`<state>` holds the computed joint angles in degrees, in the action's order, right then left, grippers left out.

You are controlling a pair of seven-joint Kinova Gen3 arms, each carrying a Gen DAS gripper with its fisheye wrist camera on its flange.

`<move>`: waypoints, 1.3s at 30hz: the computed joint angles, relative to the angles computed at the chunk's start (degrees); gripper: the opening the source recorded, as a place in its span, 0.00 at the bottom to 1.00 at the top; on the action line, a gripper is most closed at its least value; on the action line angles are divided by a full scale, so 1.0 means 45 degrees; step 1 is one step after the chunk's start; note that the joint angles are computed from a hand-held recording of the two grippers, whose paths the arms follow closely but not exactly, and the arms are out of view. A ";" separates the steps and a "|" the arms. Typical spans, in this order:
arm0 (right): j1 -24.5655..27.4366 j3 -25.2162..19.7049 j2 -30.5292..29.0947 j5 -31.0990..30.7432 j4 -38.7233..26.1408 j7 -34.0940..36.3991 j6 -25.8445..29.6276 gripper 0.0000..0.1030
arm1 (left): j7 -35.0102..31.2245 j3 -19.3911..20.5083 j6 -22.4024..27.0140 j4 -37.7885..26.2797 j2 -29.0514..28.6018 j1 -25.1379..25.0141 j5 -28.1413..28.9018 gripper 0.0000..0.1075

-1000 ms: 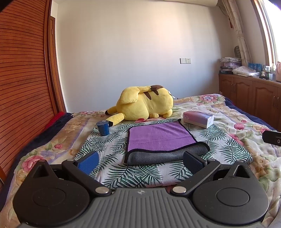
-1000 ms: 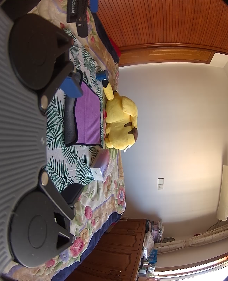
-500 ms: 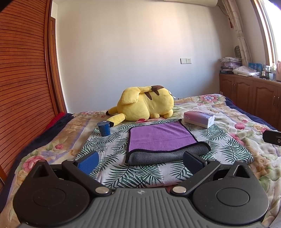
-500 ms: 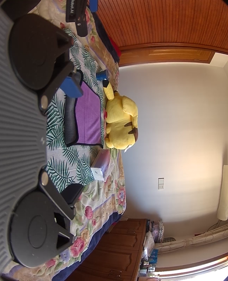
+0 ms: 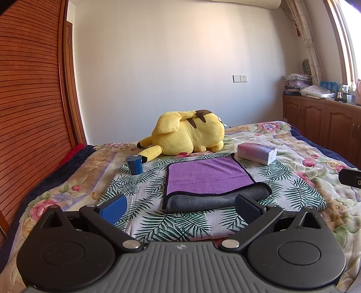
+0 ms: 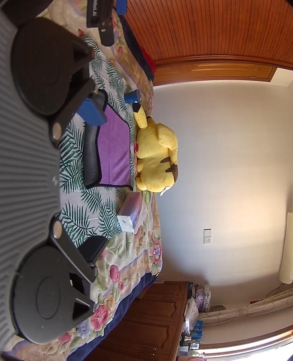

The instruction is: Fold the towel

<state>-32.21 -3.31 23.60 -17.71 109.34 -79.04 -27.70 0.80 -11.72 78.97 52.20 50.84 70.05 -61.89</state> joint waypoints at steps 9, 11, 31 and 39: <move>-0.0011 0.0002 0.0003 -0.0044 -0.0002 0.0038 -0.0002 1.00 | -0.0015 0.0033 0.0020 0.0044 0.0001 -0.0024 -0.0001 0.81; 0.0000 -0.0014 0.0009 -0.0030 -0.0001 0.0021 -0.0013 1.00 | 0.0020 0.0028 -0.0026 0.0109 -0.0037 -0.0043 0.0001 0.81; -0.0095 -0.0011 0.0052 -0.0164 -0.0075 0.0125 0.0085 1.00 | 0.0087 0.0124 -0.0080 0.0204 -0.0088 -0.0091 0.0058 0.81; 0.0129 -0.0041 0.0274 0.0434 -0.0712 -0.0361 0.1270 1.00 | -0.0292 0.0254 -0.0761 0.0597 -0.0314 -0.0446 0.0253 0.81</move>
